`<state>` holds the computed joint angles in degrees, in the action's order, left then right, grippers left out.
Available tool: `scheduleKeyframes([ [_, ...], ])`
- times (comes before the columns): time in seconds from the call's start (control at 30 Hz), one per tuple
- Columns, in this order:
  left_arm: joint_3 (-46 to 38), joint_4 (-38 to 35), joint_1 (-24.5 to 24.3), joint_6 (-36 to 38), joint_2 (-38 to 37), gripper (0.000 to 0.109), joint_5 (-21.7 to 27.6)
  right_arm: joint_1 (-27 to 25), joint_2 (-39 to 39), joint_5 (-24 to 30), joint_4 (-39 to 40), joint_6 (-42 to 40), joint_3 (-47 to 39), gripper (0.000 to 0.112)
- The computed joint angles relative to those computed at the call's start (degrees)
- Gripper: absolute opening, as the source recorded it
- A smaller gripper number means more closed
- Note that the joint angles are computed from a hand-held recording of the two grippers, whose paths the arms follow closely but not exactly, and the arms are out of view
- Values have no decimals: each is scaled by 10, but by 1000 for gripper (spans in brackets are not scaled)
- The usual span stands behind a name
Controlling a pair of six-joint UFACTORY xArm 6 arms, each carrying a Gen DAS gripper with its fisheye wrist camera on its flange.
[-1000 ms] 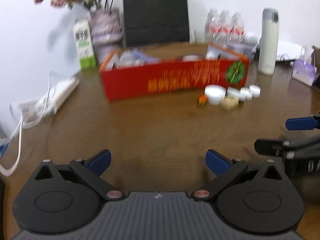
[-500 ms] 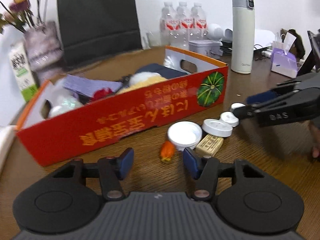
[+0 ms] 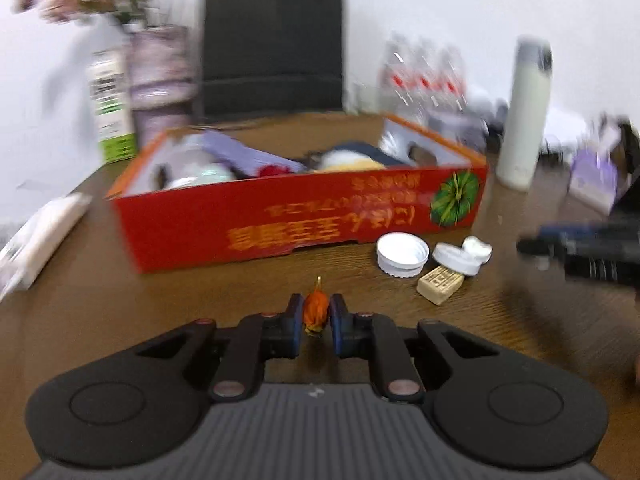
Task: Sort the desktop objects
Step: 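Drop the white cap from the right tool and the orange item from the left tool into the box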
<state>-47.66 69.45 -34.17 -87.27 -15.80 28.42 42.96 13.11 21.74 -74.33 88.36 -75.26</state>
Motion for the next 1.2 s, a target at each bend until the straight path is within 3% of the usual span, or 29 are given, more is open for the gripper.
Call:
scheduleKeyframes([
  [0.07,41,-3,-27,-42,-55,15,22,29,-30,-1,-33,50,30,27],
  [0.13,71,-31,-61,-25,-97,15,47,66,-54,3,-63,82,56,27],
  [0.23,99,0,-144,-53,-139,15,146,117,-71,23,-68,82,78,27],
  [0.37,147,55,-192,-131,-185,15,192,149,-82,23,-60,100,94,27],
  [0.43,149,53,-198,-141,-188,15,208,161,-77,34,-54,98,90,27],
  [0.57,147,56,-192,-148,-183,15,201,195,-64,135,-75,114,74,27],
  [0.8,144,63,-207,-146,-176,15,224,180,-75,114,-91,157,88,27],
  [0.93,134,52,-192,-143,-194,15,229,160,-90,75,-81,156,93,27],
  [1.03,101,82,-166,-113,-206,16,230,139,-113,55,-105,163,77,27],
  [1.07,80,82,-141,-93,-204,16,208,134,-115,58,-122,162,63,27],
  [1.13,23,9,-77,-13,-180,16,148,112,-107,48,-124,115,17,27],
  [1.2,-36,-111,8,91,-134,16,48,79,-67,20,-35,6,-59,27],
])
